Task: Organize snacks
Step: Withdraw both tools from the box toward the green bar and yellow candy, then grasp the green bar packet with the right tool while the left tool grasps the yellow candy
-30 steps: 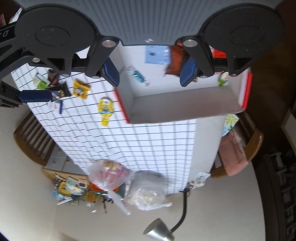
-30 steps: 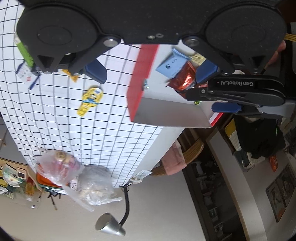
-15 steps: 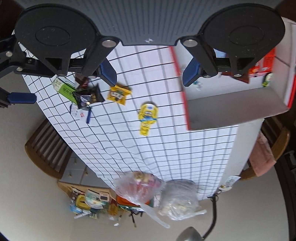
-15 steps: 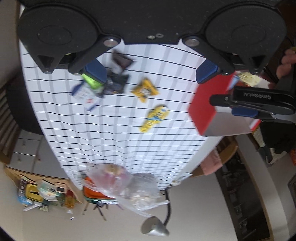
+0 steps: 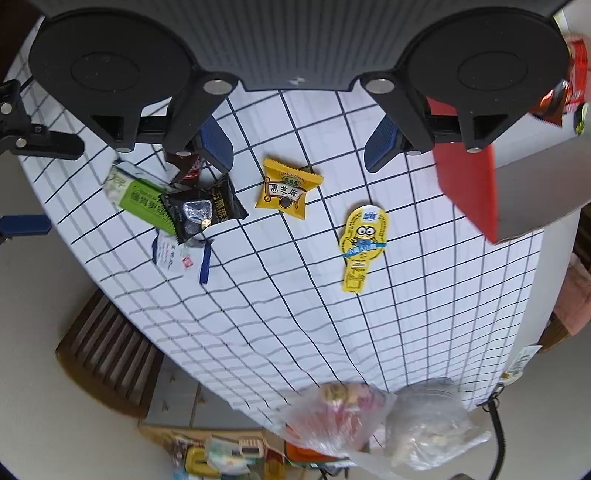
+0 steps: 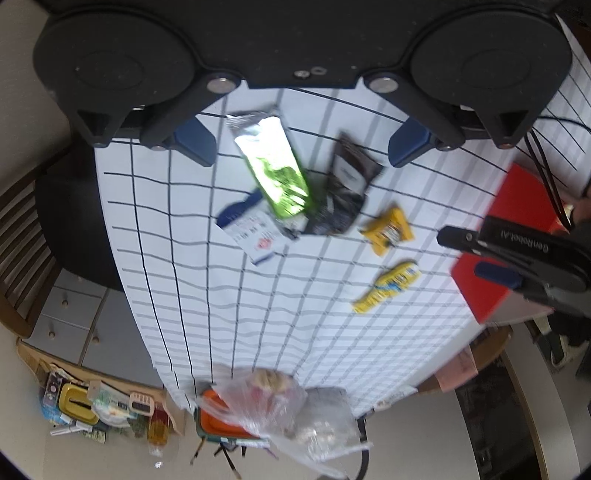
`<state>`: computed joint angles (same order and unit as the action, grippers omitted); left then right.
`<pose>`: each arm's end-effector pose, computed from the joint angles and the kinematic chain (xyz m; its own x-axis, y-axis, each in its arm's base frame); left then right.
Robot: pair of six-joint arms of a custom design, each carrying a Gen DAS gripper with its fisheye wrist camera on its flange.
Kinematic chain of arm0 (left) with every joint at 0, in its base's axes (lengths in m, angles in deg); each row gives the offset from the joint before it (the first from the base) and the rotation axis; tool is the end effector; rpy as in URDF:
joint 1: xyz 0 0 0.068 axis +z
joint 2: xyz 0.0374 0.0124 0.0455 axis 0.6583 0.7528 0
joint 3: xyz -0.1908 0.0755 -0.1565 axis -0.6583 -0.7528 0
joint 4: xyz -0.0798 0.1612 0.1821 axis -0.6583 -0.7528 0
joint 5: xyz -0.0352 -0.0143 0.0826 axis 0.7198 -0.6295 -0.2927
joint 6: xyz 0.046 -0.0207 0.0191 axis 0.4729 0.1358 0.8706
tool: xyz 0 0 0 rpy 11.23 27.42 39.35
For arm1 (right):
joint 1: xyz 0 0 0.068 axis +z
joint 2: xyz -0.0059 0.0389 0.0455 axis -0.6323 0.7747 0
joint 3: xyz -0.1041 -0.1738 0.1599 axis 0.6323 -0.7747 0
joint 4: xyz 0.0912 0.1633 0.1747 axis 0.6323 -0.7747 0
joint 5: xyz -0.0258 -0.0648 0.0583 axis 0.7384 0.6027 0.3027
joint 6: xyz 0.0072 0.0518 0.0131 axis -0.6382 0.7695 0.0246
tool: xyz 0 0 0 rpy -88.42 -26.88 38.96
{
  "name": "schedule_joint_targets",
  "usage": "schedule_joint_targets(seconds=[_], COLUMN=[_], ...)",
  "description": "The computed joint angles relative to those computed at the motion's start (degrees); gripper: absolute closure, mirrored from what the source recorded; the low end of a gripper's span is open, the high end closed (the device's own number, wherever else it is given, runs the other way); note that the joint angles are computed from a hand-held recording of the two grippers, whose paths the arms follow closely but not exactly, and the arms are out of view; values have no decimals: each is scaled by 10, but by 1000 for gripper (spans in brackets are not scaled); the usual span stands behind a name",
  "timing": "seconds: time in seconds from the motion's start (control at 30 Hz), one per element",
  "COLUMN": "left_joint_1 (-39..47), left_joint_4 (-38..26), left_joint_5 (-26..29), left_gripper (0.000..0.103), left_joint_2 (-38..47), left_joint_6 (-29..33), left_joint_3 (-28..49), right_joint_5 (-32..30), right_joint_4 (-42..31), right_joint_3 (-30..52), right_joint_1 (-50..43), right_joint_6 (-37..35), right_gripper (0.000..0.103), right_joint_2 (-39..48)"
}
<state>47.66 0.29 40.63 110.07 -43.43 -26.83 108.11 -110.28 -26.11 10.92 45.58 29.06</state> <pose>0.2327 0.0166 0.2325 -0.7585 0.4061 -0.5096 0.4661 0.8847 0.0112 0.1572 0.1698 0.2118 -0.7976 -0.0848 -0.5971 -0.1692 0.9818 0.0866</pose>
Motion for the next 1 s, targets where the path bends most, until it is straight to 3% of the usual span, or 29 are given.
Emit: schedule_joint_targets(seconds=[0.33,0.6,0.8,1.0], left_joint_1=[-111,-131,-137,-143], left_joint_4=[71,79,88,102], left_joint_5=[-106,-128,-136,-136], left_gripper=[25,25,26,41], left_joint_2=[126,218,241,247], left_joint_6=[-51,-58,-52,-55], left_joint_3=[13,60,64,65], right_joint_5=[-86,-117,-114,-110], right_joint_4=[73,87,96,101], right_joint_3=[-14,28,45,58], right_joint_1=[-103,-136,-133,-131], right_joint_6=[-128,-190,-217,-229], right_gripper=[13,22,32,48], right_joint_2=[92,167,197,221])
